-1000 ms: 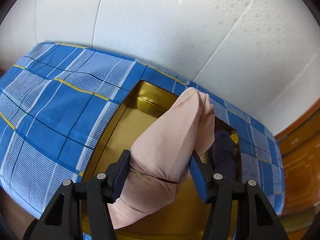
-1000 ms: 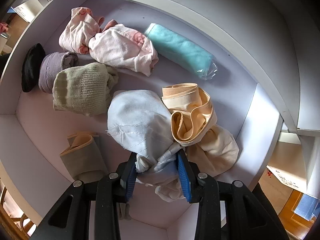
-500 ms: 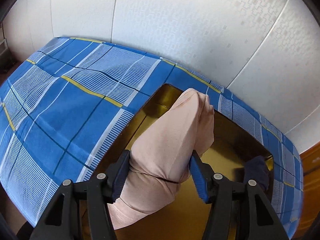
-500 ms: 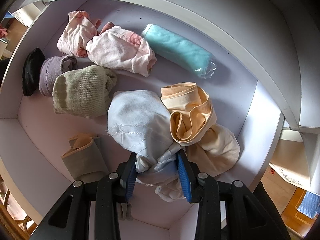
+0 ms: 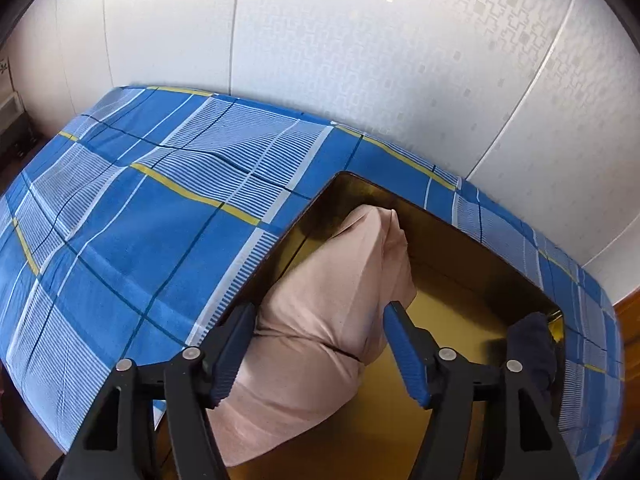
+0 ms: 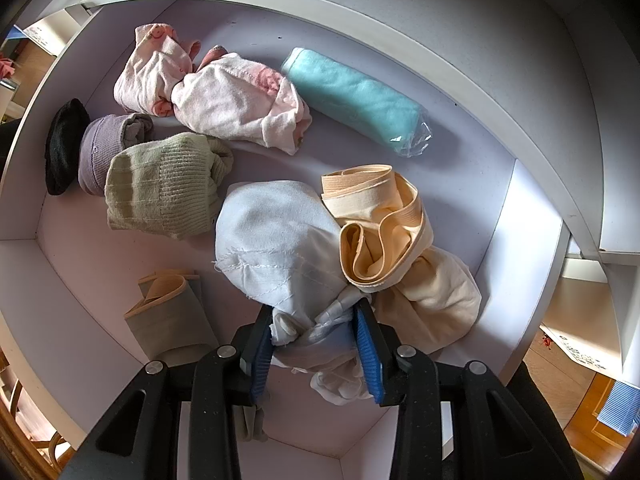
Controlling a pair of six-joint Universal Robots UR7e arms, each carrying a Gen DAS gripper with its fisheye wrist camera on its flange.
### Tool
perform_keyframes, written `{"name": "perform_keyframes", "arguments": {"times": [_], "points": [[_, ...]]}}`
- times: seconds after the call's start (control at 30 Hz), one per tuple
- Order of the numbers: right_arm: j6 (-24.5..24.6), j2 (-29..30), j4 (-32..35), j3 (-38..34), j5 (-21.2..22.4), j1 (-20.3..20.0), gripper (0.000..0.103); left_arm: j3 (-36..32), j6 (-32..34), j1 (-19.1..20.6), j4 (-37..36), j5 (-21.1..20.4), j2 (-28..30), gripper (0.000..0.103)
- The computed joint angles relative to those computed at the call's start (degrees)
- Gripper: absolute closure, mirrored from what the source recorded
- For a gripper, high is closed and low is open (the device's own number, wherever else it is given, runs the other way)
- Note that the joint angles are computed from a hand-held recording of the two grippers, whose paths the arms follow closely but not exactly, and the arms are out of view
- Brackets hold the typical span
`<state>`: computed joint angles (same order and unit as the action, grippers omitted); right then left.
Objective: Organize soft objects
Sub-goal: 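Carry the beige pants into the red box with the left tool while the right tool grasps the white cloth, then open the left tool to drop the beige pants in the red box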
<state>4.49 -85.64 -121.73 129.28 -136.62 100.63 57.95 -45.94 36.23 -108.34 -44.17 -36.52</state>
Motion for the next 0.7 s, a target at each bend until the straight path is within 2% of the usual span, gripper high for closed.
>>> {"name": "perform_keyframes", "arguments": {"times": [0.1,0.17,0.23,0.47,0.7], "points": [[-0.07,0.01,0.02,-0.01,-0.11,-0.04,0.063,1.94,0.54,-0.40,-2.97,-0.92,-1.62,0.029],[0.15,0.12,0.15,-0.05,-0.21,0.10,0.063,3.14,1.04,-0.81,-4.65,-0.84,-2.62,0.016],[0.16,0.23,0.09,-0.01,-0.29,0.18,0.063,4.17,1.72,-1.09,-6.04,-1.06,-3.51,0.012],[-0.03,0.24,-0.09,0.13,-0.35,0.21,0.063,9.36,2.84,-2.44,-9.51,-0.16,-7.82,0.012],[-0.15,0.59,-0.03,0.06,-0.68,0.28,0.063,20.06,10.66,-5.20,-18.75,1.30,-14.95,0.012]]}}
